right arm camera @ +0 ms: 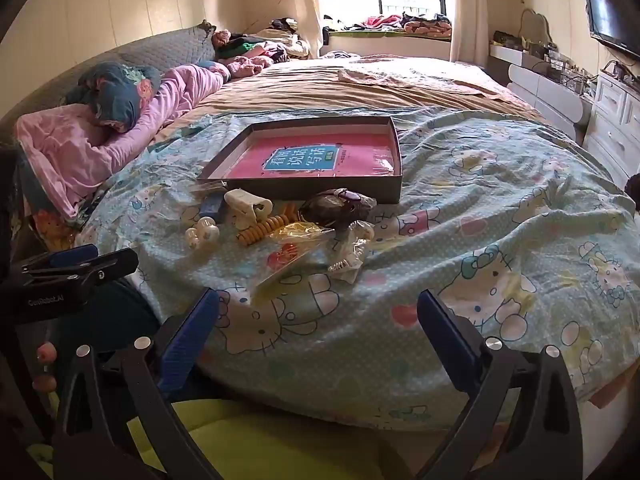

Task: Organize jewelry
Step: 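Move both tools toward the loose items beside the pink tray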

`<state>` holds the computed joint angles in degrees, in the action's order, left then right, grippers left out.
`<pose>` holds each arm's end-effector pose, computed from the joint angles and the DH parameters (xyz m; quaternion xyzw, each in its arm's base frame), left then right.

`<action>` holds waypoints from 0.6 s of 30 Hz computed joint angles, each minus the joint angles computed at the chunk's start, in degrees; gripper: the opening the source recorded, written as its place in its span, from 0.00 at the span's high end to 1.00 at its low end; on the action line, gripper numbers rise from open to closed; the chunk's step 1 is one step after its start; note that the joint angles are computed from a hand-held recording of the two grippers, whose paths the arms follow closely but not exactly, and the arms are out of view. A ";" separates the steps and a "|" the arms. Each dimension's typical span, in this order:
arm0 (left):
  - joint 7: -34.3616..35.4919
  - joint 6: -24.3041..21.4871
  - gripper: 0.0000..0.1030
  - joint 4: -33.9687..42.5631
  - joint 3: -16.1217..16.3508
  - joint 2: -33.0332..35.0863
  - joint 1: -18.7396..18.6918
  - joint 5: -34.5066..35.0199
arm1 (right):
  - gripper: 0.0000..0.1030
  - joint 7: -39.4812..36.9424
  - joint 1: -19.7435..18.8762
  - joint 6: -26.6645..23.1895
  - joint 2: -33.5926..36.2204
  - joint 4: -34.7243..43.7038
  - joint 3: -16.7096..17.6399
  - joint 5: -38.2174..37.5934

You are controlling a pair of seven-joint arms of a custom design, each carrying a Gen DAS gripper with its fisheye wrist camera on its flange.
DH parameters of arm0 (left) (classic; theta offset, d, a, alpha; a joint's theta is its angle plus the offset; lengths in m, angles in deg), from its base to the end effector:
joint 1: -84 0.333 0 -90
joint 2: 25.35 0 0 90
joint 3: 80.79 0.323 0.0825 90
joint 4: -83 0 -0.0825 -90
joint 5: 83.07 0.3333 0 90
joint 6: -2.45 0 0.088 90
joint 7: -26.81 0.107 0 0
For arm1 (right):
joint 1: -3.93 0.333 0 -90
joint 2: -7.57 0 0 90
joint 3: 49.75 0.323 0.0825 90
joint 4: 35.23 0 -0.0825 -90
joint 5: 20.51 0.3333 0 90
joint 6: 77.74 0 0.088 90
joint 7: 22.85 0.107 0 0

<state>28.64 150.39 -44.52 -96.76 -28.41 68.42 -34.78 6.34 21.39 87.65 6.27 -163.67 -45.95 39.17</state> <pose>0.4241 -0.2781 0.4701 -0.7688 0.5403 -0.2506 0.2329 0.4921 0.1378 0.4699 -0.7892 0.4693 -0.1399 0.3707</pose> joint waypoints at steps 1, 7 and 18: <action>0.05 -0.26 0.09 0.07 -0.04 0.02 -0.03 0.12 | 0.04 0.32 0.00 0.01 0.00 0.01 0.02 -0.33; 1.37 0.07 0.09 -0.09 0.33 -0.53 0.26 -0.88 | 0.04 -1.04 0.03 -0.14 -0.18 0.16 -0.05 1.03; 1.43 -0.35 0.09 -0.01 0.04 -0.77 0.64 -0.62 | 0.04 -0.54 0.19 -0.32 -0.63 0.07 0.13 0.74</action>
<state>30.07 150.04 -44.53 -96.72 -29.18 69.07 -35.40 5.80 21.58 87.34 5.64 -163.60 -45.82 39.91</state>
